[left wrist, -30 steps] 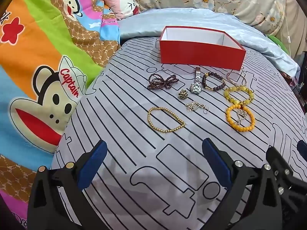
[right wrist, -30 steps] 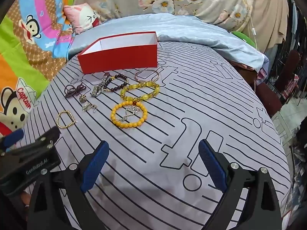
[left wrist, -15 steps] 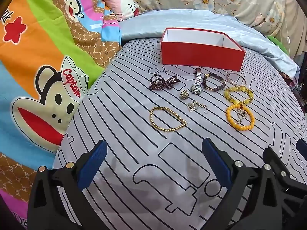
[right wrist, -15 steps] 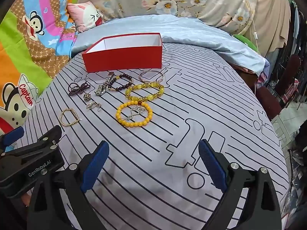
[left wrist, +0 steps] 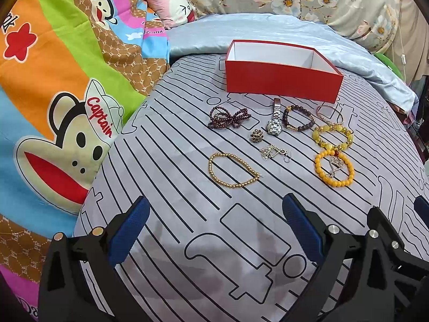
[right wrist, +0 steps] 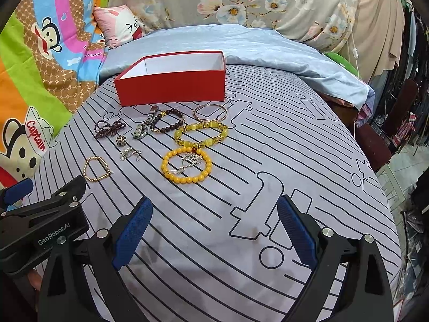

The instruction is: Organize jewelry

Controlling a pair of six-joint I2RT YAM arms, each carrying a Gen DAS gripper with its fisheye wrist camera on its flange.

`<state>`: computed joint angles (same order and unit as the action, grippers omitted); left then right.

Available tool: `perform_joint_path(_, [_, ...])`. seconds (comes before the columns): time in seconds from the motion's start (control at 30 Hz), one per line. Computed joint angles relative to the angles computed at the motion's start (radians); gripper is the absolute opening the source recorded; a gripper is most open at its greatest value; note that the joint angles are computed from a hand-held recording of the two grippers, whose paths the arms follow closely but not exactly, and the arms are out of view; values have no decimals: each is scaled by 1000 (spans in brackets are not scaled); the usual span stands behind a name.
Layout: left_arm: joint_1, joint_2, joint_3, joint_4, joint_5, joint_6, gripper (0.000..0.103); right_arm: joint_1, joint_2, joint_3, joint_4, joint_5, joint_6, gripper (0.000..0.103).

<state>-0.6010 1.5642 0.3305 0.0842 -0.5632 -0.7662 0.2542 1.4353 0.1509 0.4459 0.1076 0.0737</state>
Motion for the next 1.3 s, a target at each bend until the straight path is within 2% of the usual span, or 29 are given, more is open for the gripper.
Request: perform_joint_path(1.3, [-8,12,7,-2,-7,-14,97,-27,1,1,6,-24,-13,92])
